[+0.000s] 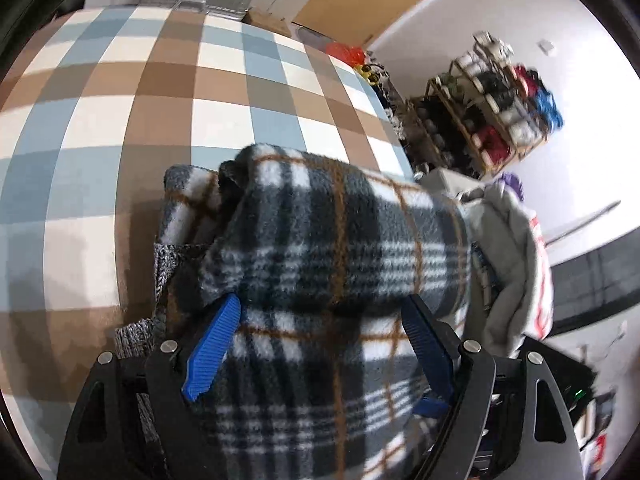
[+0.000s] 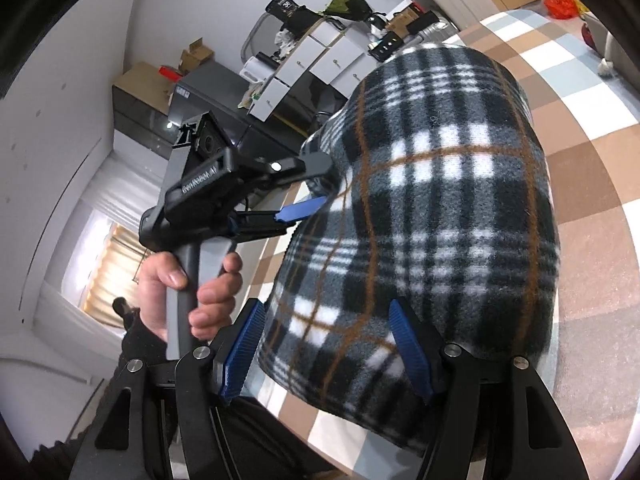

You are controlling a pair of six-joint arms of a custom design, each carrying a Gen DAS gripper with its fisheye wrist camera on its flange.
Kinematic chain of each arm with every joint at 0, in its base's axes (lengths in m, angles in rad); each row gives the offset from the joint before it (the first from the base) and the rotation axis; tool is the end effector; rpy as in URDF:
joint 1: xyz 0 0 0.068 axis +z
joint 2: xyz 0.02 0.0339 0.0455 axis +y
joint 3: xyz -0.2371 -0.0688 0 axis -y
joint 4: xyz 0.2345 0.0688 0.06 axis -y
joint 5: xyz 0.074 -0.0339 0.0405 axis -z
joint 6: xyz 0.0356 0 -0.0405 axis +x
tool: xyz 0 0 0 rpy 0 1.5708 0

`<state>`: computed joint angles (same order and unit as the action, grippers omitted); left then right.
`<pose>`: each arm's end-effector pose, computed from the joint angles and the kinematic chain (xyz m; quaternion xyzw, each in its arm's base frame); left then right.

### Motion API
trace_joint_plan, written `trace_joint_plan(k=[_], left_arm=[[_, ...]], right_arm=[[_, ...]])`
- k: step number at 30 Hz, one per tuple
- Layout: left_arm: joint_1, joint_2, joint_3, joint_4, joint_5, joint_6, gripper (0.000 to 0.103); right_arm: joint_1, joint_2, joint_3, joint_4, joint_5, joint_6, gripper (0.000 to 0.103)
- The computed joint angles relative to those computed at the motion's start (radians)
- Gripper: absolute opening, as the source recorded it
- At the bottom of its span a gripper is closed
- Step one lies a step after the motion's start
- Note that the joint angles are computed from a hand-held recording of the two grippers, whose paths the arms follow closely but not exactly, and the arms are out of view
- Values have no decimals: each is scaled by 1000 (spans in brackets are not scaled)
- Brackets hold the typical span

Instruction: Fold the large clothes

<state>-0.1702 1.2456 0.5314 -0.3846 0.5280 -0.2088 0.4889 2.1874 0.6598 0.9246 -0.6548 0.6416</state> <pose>0.2023 -0.0530 0.1366 0.0429 0.9396 -0.2917 0.1739 0.2647 0.1654 0.0173 -0.0852 0.8471 0.4763 0.2195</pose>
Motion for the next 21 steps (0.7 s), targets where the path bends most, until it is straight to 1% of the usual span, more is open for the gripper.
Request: trace_joint_plan(k=[3,5,6,7,8,9,10,11,12,13,14,15,16,17,18,20,21], left_arm=[[-15,-22,-12,22,-17,-35,79],[-16,-51,-3,-11,-41,-29,79],[-25,-84,-7,-33,-66,-30,79],[-39,-151,-13,-91,-95,-32,79],[-44,-169,-19,-92,-109,-37,79],[-42,-236,-29,-148,-113,-24,79],[-38,-299,-48,-178,-120,-18,79],[-28,-328,-58,-188,-125,-10,79],[-22,-408,-74,-240,-150,-1,79],[-24,-445,-87,-251,-174,0,79],[-20,-510,-103,-284,-200,9,79],[-41,-527,-112,-274,-228,-2,79],[-40,-593,-123,-317,-260,18,79],[-73,-624,-129,-326,-323,0,79],[-103,-661,-135,-341,-379,-12,79],[-159,-683,-152,-316,-459,-33,80],[-201,-743,-164,-338,-526,-50,80]], right_arm=[[8,-7,-6,1,18,-6,65],[7,-19,-20,10,25,-11,65],[8,-28,-36,27,35,-10,65],[8,-39,-49,34,42,-8,65],[9,-54,-63,42,49,-8,67],[11,-75,-86,59,61,-1,72],[23,-98,-117,91,90,14,76],[25,-112,-143,120,112,16,83],[34,-150,-186,152,167,8,88],[41,-181,-216,170,211,-3,90],[54,-221,-255,191,274,-15,94],[65,-244,-275,198,319,-21,97],[84,-273,-298,200,386,-32,98],[98,-290,-311,198,431,-43,98],[108,-297,-316,199,456,-49,100],[125,-298,-326,209,504,-45,100],[126,-293,-328,216,511,-42,100]])
